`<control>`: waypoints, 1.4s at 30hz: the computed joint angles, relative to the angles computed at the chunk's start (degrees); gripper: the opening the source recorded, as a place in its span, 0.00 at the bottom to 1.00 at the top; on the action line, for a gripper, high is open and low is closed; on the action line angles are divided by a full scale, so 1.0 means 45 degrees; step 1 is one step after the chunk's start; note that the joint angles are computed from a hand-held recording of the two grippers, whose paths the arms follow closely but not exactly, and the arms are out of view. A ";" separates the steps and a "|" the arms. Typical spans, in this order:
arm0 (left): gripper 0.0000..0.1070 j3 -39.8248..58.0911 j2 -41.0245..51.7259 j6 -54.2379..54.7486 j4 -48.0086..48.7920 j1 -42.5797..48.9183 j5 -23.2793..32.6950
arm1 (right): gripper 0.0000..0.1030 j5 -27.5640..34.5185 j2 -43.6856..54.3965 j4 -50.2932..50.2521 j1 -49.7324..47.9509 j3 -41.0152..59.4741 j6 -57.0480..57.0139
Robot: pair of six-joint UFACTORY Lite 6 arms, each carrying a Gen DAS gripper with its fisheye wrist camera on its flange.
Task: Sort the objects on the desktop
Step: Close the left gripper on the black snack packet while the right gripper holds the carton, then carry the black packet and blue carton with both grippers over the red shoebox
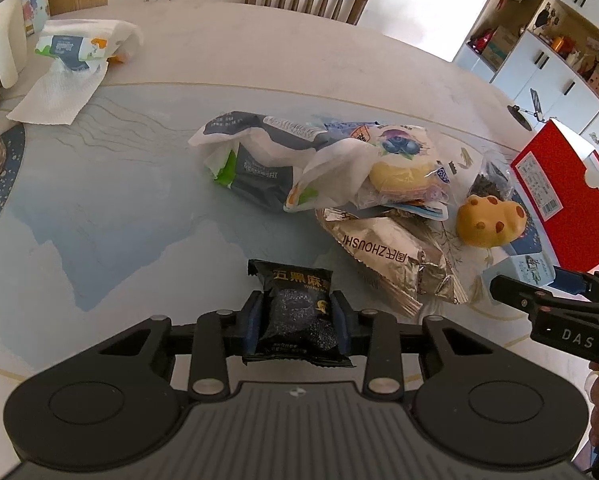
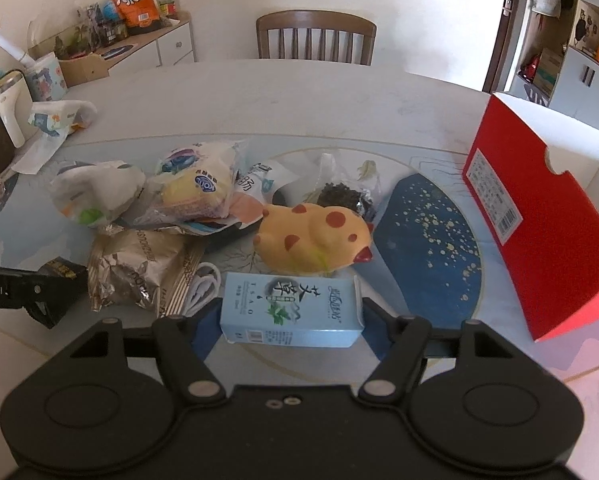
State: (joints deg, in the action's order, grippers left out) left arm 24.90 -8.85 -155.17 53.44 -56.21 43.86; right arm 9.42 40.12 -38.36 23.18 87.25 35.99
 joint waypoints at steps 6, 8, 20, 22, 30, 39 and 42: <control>0.31 -0.0216 -0.0420 -0.0684 -0.0205 -0.0977 0.0615 | 0.68 0.0369 -0.0802 0.0693 0.0063 -0.0671 -0.0350; 0.31 -0.0270 -0.0619 -0.0798 -0.0323 -0.1315 0.0900 | 0.68 0.0502 -0.1096 0.1120 0.0041 -0.0869 -0.0637; 0.31 0.0348 -0.1420 -0.0360 -0.1145 -0.3086 0.2993 | 0.68 0.1078 -0.3146 0.2569 -0.0047 -0.1974 -0.1352; 0.31 0.0456 -0.1481 -0.0160 -0.1114 -0.3149 0.3128 | 0.68 0.1153 -0.3499 0.2869 -0.0138 -0.2143 -0.1576; 0.31 0.1652 -0.0842 0.0806 -0.0588 -0.2539 0.3137 | 0.68 0.1828 -0.4730 0.5328 -0.1054 -0.2194 -0.4270; 0.31 0.4363 0.0662 0.2770 0.0076 -0.1330 0.3311 | 0.68 0.2817 -0.5037 0.8904 -0.3041 -0.0981 -0.8912; 0.31 0.5523 0.1428 0.3488 0.0277 -0.0786 0.3215 | 0.68 0.3155 -0.4767 1.0320 -0.3869 -0.0330 -1.0645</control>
